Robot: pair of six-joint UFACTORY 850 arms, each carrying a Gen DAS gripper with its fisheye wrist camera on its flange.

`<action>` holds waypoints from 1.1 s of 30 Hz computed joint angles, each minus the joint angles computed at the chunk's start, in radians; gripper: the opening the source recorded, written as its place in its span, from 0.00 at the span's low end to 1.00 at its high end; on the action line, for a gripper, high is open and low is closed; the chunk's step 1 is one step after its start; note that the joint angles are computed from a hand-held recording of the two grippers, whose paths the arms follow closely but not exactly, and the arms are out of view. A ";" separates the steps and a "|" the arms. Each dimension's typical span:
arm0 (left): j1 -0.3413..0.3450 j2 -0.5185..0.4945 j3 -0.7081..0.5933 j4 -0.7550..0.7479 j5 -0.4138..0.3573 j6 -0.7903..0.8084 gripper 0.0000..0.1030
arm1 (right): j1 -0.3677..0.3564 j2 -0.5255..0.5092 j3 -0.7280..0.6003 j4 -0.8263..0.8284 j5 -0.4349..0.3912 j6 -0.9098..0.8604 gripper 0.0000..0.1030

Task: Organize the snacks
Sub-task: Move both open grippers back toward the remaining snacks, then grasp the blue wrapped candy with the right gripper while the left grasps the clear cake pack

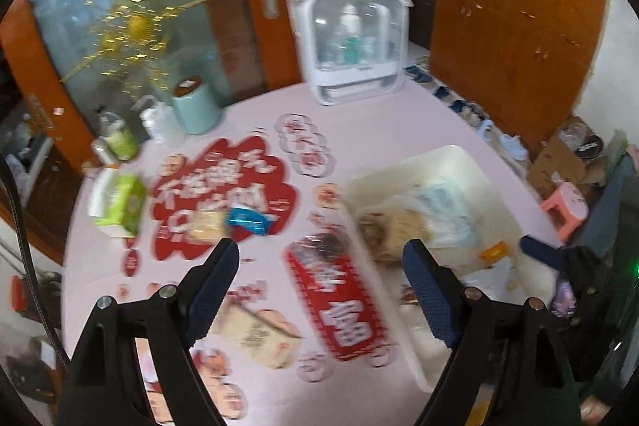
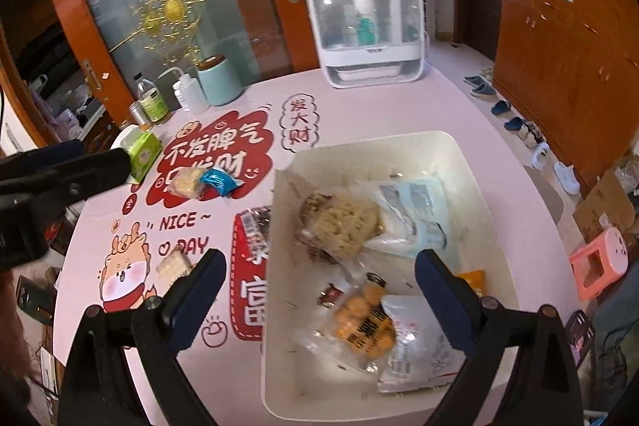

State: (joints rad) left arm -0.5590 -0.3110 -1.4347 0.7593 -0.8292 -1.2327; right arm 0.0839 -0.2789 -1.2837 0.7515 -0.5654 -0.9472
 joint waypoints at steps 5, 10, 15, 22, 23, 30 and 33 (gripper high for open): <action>0.063 0.107 0.080 0.046 -0.039 0.026 0.82 | 0.042 -0.012 -0.053 -0.024 0.003 0.038 0.94; 0.163 0.184 0.131 0.072 -0.020 0.079 0.83 | 0.093 -0.048 -0.149 -0.088 0.005 0.100 0.94; 0.268 0.180 0.135 0.070 0.034 0.126 0.86 | 0.163 -0.130 -0.275 -0.130 0.007 0.091 0.93; 0.445 0.011 0.060 -0.236 0.149 0.357 0.86 | 0.290 -0.413 -0.590 -0.331 -0.121 0.126 0.78; 0.461 -0.027 0.046 -0.277 0.151 0.405 0.86 | 0.316 -0.470 -0.641 -0.399 -0.133 0.147 0.70; 0.533 -0.195 0.003 -0.481 0.157 0.756 0.86 | 0.394 -0.713 -0.881 -0.625 -0.298 0.240 0.59; 0.565 -0.235 0.005 -0.593 0.169 0.878 0.86 | 0.411 -0.790 -0.970 -0.672 -0.334 0.276 0.59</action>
State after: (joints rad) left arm 0.0058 -0.5464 -1.4293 0.1659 -0.6604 -0.3548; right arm 0.4951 -1.0694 -2.2533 0.0792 -0.8994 -0.6711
